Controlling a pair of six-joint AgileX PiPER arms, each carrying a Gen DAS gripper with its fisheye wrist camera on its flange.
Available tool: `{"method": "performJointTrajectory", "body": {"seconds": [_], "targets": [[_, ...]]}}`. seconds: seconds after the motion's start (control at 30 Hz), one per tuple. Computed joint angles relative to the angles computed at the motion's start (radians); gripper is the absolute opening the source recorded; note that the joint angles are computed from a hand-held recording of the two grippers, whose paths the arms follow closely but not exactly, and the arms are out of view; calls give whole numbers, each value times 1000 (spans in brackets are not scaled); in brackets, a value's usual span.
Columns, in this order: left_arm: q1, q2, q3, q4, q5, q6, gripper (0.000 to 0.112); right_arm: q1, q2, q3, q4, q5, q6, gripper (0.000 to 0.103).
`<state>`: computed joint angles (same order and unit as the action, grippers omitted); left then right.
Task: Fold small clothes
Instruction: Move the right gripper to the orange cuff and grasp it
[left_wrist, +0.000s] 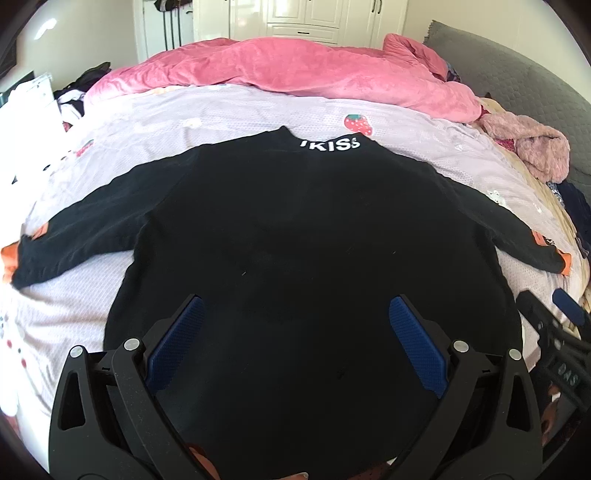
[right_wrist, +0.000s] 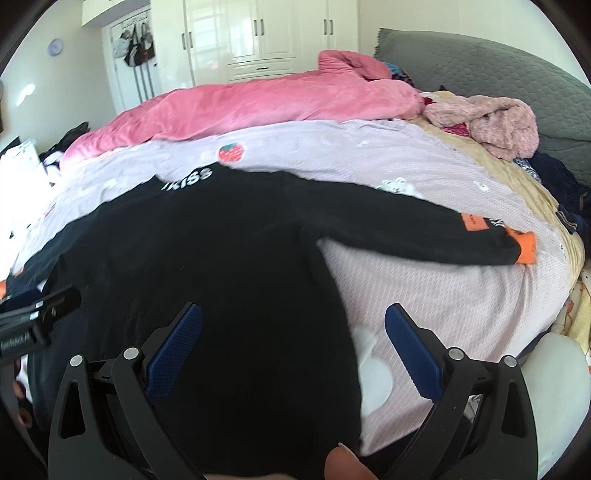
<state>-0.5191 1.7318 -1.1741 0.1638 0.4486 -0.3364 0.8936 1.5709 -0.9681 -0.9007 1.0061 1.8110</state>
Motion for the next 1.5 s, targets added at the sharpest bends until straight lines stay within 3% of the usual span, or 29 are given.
{"method": "performJointTrajectory", "body": {"seconds": [0.5,0.93,1.1,1.17,1.5], "targets": [[-15,182,-267,-75,90,80,94,-309,-10,2,32,-119,-80,99],[-38,408,-638,-109,226,102,94,-592,72,-128,83,-154,-163,99],[-47,494,-767,-100,275,96,94,-632,64,-89,26,-161,-61,99],[-47,532,-817,-112,296,107,94,-627,73,-74,-15,-118,-23,99],[-48,591,-845,-167,278,86,94,-664,31,58,-48,-66,218,99]]}}
